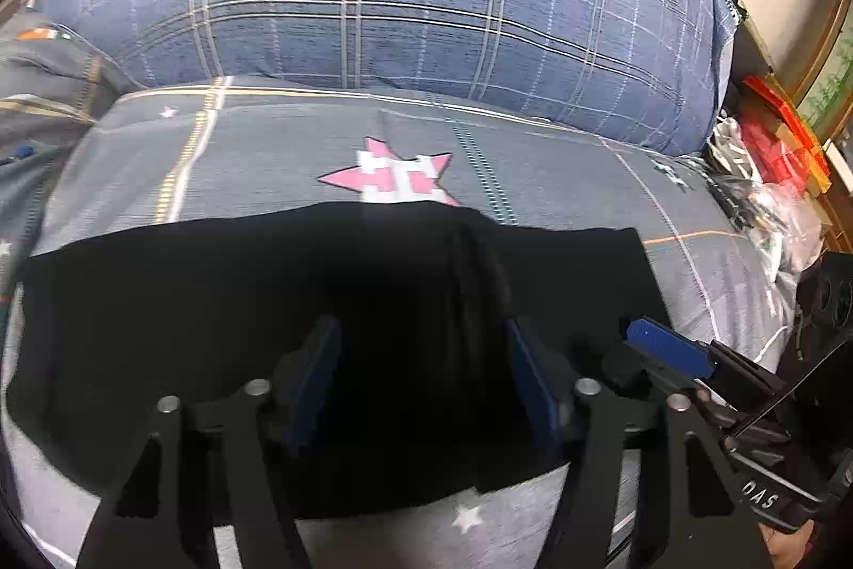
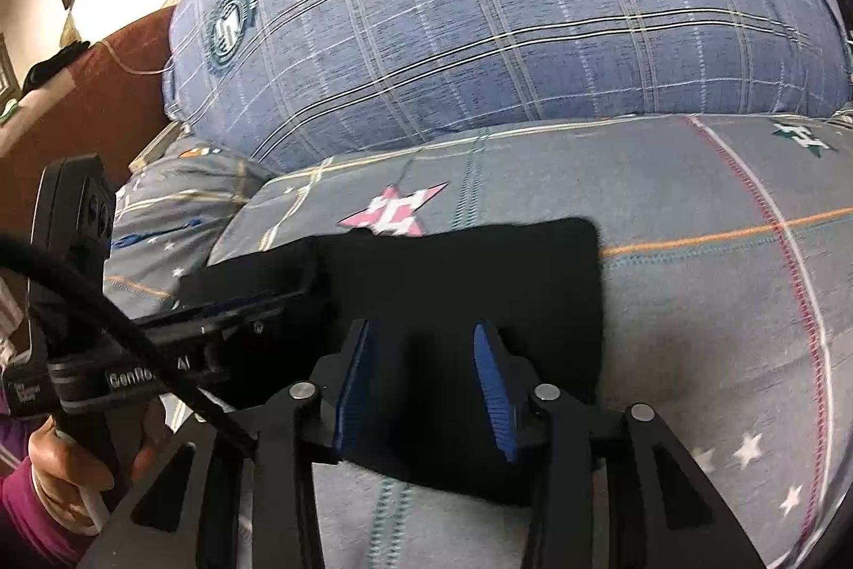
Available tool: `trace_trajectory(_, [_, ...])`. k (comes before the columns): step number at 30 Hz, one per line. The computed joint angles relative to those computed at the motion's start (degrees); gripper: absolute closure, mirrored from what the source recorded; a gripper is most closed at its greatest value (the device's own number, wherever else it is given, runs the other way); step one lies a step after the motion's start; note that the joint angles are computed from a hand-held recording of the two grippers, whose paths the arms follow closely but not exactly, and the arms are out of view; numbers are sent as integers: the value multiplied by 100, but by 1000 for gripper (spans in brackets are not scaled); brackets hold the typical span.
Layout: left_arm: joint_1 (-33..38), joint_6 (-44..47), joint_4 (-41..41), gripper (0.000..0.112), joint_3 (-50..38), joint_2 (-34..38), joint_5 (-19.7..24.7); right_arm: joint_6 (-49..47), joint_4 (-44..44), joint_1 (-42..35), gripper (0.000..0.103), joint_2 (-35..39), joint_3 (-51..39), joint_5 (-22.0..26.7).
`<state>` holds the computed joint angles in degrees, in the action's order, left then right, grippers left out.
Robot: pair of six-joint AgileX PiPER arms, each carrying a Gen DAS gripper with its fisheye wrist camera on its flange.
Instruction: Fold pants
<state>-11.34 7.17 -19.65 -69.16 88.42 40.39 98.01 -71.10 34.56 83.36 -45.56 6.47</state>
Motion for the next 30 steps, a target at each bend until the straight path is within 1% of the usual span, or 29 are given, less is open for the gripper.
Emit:
trace_trajectory(3, [51,-50,234,47,196,-232,-51,-90,82,259,53,153,-156,215])
trace_trajectory(5, [154,27,226,47,318,-356,-56,43,-32,372,53,243,-234,228])
trace_trajectory(9, [395,183,103,44,518,-547,-43,-78,103,561,53,387,-398,381])
trace_trajectory(11, [483,175,104,41,599,-611,-44,60,6,578,53,441,-448,339])
trace_trajectory(14, [675,344,-112,40,710,-671,23,-90,168,586,53,673,-608,257])
trace_trajectory(16, [780,388,-161,40,808,-732,41,-316,318,634,52,817,-723,224])
trace_trajectory(19, [971,441,-179,40,911,-838,48,-1007,895,792,47,934,-936,447])
trace_trajectory(21, [1116,512,-198,40,967,-881,59,-1650,1520,734,47,838,-933,266])
trace_trajectory(22, [1166,509,-188,40,977,-886,77,-1705,1577,748,47,823,-946,281])
trace_trajectory(23, [1239,554,-237,40,998,-896,99,-1583,1450,794,46,785,-956,392])
trace_trajectory(24, [1315,599,-297,40,1009,-893,133,-1257,1105,862,46,752,-969,557])
trace_trajectory(26, [1428,656,-377,39,1030,-904,209,-851,699,891,46,715,-975,647])
trace_trajectory(27, [1478,696,-416,38,1053,-924,233,-924,796,862,46,736,-1006,618])
trace_trajectory(29, [1619,822,-523,36,1134,-995,254,-1521,1424,792,46,828,-1119,541])
trace_trajectory(30, [1677,850,-548,35,1172,-1029,253,-1669,1560,790,46,874,-1159,516])
